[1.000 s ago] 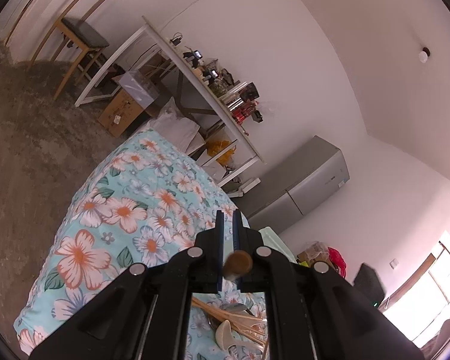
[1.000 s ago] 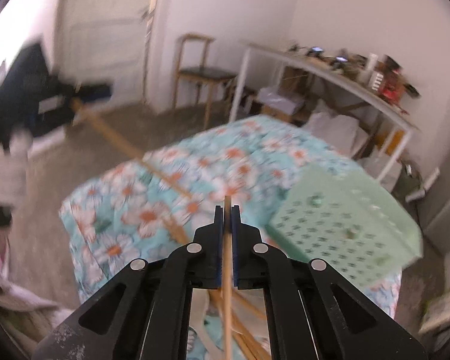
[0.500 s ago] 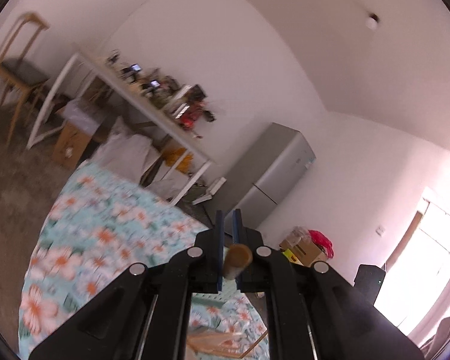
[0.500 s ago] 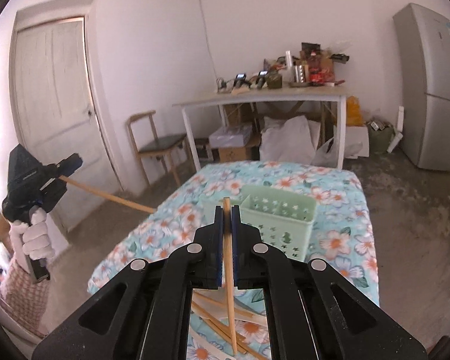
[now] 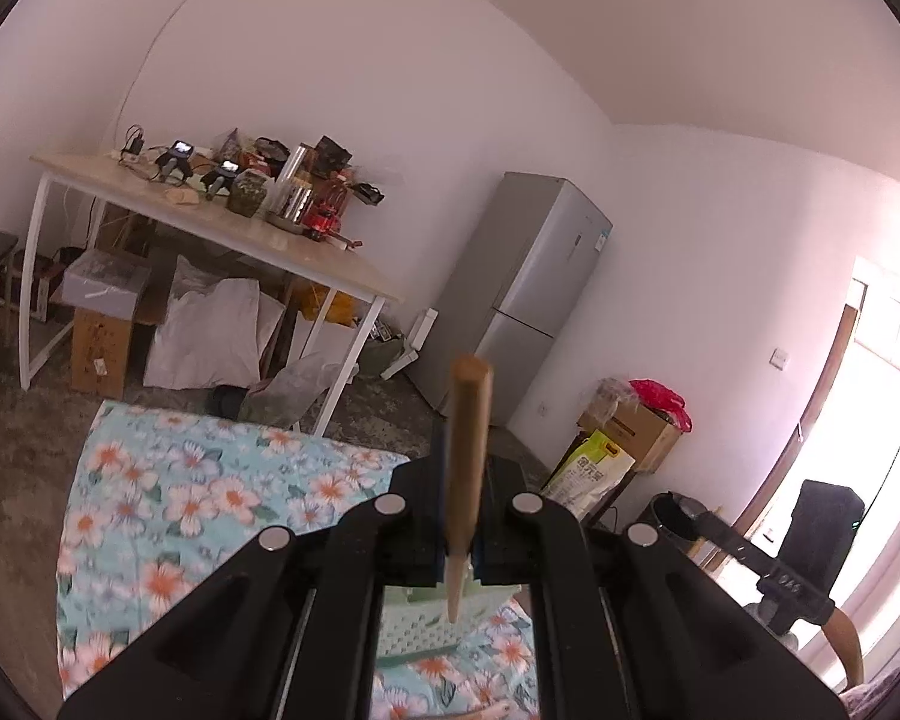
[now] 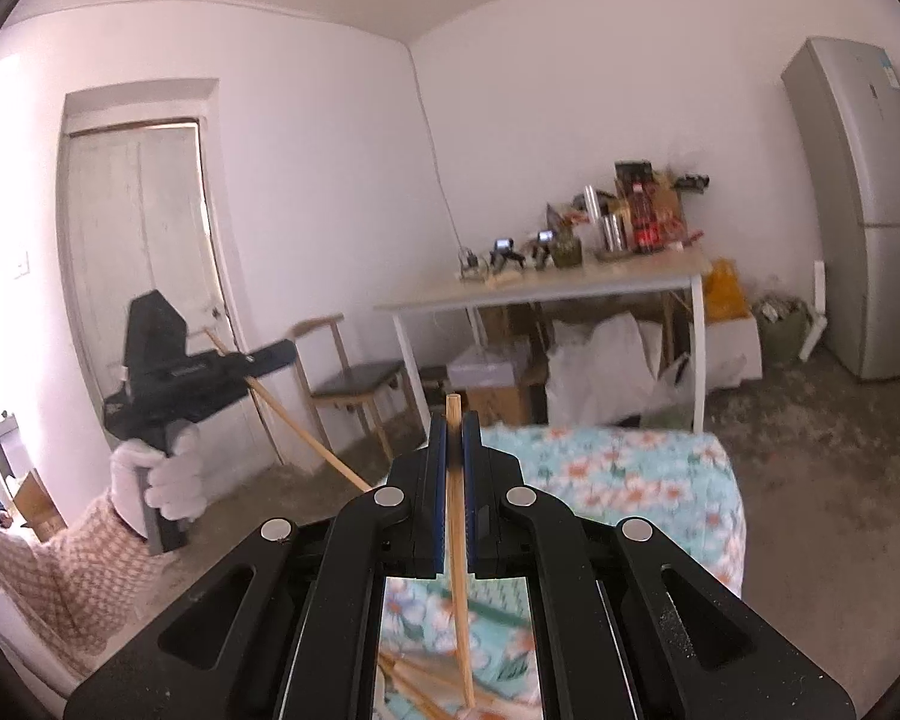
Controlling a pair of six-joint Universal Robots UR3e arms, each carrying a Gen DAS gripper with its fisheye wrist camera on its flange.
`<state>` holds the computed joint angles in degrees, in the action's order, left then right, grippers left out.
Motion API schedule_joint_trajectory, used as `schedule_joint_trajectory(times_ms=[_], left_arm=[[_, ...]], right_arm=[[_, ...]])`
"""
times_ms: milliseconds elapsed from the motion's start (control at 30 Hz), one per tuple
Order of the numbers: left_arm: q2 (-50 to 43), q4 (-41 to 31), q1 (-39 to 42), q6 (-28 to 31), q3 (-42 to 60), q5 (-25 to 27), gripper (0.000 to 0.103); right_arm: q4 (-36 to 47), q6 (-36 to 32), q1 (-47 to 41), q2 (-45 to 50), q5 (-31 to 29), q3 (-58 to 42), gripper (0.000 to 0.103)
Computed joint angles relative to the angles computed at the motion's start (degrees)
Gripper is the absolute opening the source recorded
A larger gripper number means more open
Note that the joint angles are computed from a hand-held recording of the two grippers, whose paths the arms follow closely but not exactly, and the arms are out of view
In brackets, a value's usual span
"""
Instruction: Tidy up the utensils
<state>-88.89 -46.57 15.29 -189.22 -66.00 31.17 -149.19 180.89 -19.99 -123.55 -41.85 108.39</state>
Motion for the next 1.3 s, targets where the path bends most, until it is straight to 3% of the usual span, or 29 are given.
schedule_joint_trajectory(times_ms=[133,300,467,600,733,967,1033,1100,1300], left_arm=[[-8.18,-7.53,-6.34,3.52,12.85,8.05,0.005],[-15.56,-10.72,-13.22,7.03,22.38,17.58,0.005],[-21.78,-12.56,-19.56,11.31,28.33,28.04,0.005],[-24.72,-12.08,-22.30,12.55,29.03,31.96,0.005],[-26.89,-10.45,-23.44,12.10,27.26,32.65,0.005],[-27.70,-6.93,-23.11,9.94,21.26,30.33,0.007],[-27.72,-5.99,-22.42,8.16,20.10,28.99,0.027],[-26.02,-1.50,-21.39,5.01,15.41,27.46,0.040],[-23.19,4.40,-19.87,1.06,10.28,25.29,0.061]], right_arm=[[-3.03,2.04,-5.41,3.17,6.75,-3.91,0.003],[-15.52,9.59,-5.46,12.21,7.53,-9.21,0.003],[-22.48,11.93,-1.25,21.45,2.33,-15.10,0.003],[-24.83,11.19,1.30,26.31,-0.98,-17.00,0.003],[-26.12,9.62,3.47,29.85,-4.05,-16.24,0.003],[-28.77,11.18,2.04,33.86,0.67,-10.59,0.003],[-27.97,10.99,1.83,34.41,1.78,-8.73,0.007],[-27.00,10.18,1.46,33.77,2.00,-5.94,0.009],[-26.66,11.21,0.04,31.02,2.24,-1.78,0.032]])
